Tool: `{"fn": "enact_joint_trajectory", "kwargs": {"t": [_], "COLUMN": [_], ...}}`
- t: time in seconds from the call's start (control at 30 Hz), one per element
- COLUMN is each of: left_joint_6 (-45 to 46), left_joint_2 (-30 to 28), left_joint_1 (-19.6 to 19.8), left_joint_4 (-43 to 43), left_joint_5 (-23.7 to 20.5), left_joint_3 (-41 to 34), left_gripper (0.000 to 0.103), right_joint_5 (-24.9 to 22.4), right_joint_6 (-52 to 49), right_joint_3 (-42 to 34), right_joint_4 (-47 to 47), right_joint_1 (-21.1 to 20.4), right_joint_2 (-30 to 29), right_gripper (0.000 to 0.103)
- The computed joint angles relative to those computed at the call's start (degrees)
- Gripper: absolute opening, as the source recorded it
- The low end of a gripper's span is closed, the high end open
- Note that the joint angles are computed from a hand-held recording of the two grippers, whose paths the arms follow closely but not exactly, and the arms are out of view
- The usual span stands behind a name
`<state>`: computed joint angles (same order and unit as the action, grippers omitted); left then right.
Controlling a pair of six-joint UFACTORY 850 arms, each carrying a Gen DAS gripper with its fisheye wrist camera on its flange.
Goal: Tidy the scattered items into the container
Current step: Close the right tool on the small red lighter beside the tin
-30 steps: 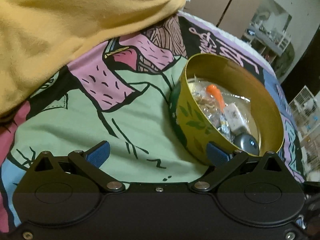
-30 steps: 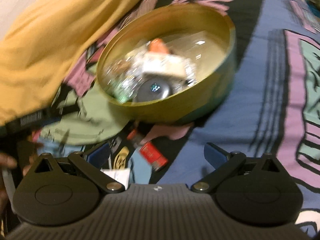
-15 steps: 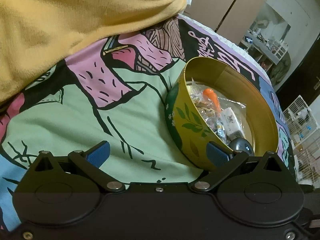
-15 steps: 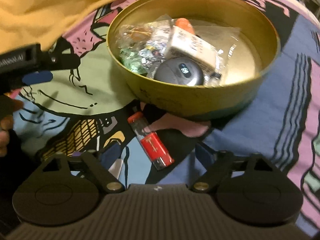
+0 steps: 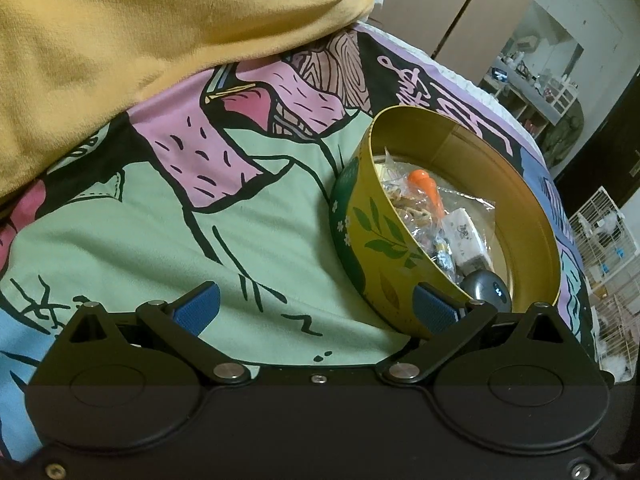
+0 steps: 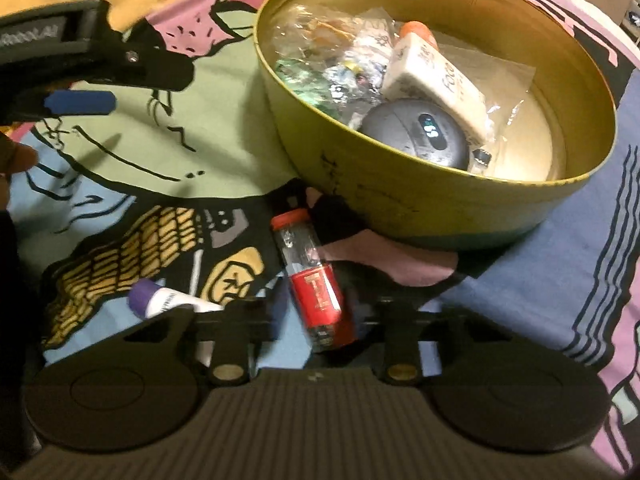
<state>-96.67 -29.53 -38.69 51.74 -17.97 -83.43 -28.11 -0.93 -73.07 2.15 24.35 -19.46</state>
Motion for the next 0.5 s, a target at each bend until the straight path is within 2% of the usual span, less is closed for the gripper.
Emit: {"fn": "enact_joint_trajectory", "kwargs": {"t": [0.13, 0.5], "left_joint_6": [-0.6, 1.7], "left_joint_2": [0.2, 0.3], "left_joint_1": [0.0, -0.2], "left_joint_4": [0.5, -0.2], "left_joint_5": [0.4, 0.9], "left_joint_3": [0.3, 0.3], "left_gripper": [0.102, 0.102], "right_joint_5": [0.2, 3.1], "right_joint_6": [0.5, -4.4], "right_joint_3": [0.5, 5.0], "right_joint_4": [2.0, 14.6], "right_joint_1": [-0.5, -2.7], "right_joint_2": [0.8, 6.9], "right_gripper": [0.025, 0.025]}}
